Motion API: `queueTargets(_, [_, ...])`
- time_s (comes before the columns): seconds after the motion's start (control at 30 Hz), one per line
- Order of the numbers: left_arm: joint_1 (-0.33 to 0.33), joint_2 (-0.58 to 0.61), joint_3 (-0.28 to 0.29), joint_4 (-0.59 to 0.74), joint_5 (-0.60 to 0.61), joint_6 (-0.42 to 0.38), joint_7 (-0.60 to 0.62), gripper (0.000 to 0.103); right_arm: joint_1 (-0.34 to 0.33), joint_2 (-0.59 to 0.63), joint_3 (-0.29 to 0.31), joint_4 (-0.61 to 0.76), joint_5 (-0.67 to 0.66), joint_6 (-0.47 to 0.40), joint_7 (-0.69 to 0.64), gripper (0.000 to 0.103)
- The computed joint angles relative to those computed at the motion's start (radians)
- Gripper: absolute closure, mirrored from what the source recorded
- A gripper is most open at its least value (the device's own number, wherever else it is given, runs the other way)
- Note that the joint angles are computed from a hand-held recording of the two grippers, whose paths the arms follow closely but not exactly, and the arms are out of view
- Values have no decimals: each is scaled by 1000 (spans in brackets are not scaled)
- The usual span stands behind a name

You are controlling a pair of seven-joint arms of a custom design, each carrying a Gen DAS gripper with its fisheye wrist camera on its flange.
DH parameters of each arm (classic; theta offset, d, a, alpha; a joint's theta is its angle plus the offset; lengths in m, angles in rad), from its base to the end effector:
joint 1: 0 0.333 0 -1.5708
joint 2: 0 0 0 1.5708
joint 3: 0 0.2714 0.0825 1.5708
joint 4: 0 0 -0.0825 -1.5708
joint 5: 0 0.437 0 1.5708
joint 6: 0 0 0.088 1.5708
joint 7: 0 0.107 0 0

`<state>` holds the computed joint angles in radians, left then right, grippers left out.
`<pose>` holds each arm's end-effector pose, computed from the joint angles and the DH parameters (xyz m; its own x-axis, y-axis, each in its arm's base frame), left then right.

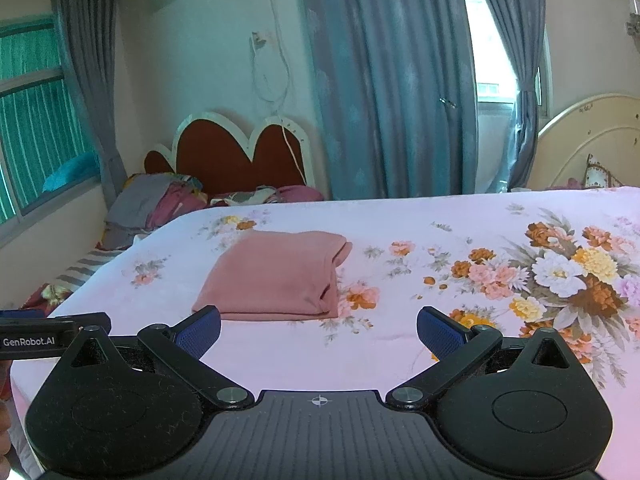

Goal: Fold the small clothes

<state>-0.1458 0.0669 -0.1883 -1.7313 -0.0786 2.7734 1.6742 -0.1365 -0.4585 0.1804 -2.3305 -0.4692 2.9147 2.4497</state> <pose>0.6470 -0.2172 0.5936 -0.3653 -0.9309 0.0034 -0.5210 0.2014 -0.8295 0.5306 0.0606 0.5713 -0.2565 -0.9370 -0.2373 -0.4187 0.3290 -0.8464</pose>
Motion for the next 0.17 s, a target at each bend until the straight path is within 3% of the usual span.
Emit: queueTargets(0.17, [-13,130,11,142,84,-39,-50,0,2,60,-13,36,3,-29,3,0])
